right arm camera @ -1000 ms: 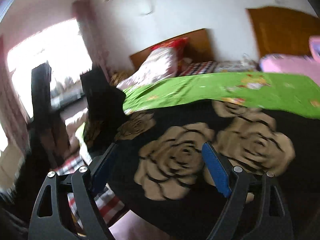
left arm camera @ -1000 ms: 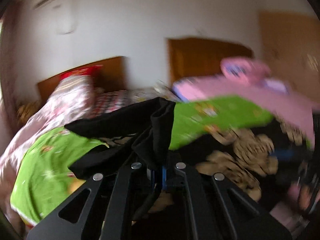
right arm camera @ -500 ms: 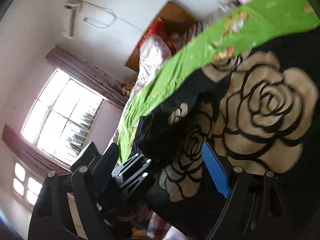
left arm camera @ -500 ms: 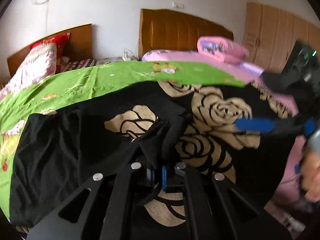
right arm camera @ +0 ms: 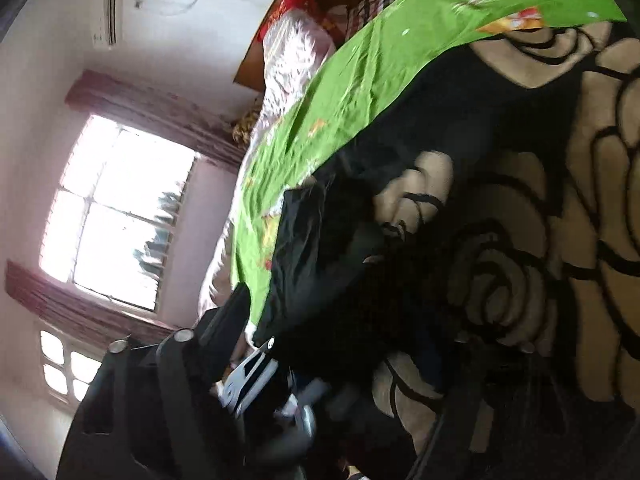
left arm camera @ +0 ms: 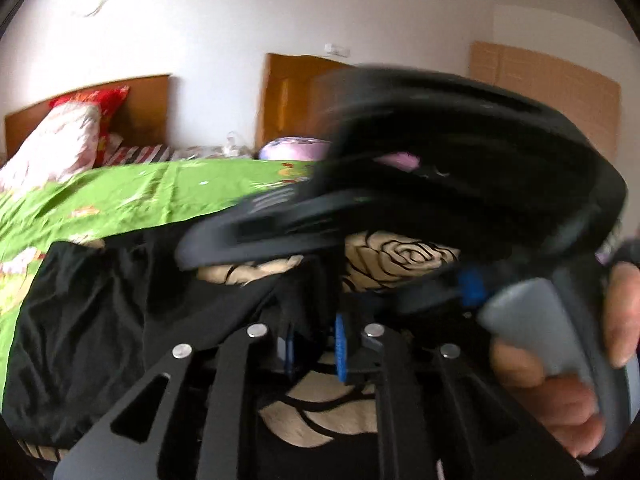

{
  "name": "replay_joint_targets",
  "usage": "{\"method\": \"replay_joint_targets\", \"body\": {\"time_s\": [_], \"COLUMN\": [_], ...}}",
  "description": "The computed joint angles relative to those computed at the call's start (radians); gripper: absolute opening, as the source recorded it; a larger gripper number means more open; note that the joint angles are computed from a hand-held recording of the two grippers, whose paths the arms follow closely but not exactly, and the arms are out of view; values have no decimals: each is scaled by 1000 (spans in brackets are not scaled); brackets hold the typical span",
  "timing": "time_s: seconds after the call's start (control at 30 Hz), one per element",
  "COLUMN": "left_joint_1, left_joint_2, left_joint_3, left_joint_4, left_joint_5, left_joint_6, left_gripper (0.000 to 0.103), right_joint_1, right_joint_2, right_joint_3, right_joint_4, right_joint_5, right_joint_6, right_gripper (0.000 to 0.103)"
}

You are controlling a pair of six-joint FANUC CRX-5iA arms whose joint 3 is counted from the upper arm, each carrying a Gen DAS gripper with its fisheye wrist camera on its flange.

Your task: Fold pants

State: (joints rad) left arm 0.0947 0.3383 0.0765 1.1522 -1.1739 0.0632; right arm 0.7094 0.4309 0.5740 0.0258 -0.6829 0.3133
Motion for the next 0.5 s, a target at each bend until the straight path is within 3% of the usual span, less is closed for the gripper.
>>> {"method": "replay_joint_targets", "body": {"time_s": [0.07,0.1,0.17,0.2,0.27,0.4,0.5], "left_joint_1": [7,13,48,61,98,170,209], "left_joint_2": [-11,-21,-3,-12,-85,-111,-97], "left_joint_3": [-16,-26,10,0,-101,-124,-107], "left_joint_4": [7,7,-21,-19,32,-9,-60], "left_joint_5": [-32,-38,-136,-137,-28,104,156], "left_joint_6": [-49,-78,-59,-62,-127,-25,48], "left_gripper": [24,33,49,70,86,88,88], "right_joint_1": [17,20,18,19,20,10,22], "right_joint_2": [24,21,-6,-16,-31,-68,-61], "right_joint_3": [30,20,-40,-64,-98,-167,-158], "right_joint_4": [79,90,103,117,133,97,155], "right_joint_5": [-74,-79,-30,-16,9,75,44], "right_joint_6": [-15,-20,-42,-55,-69,-60,-73], "right_gripper": [42,38,37,36,36,35,31]}}
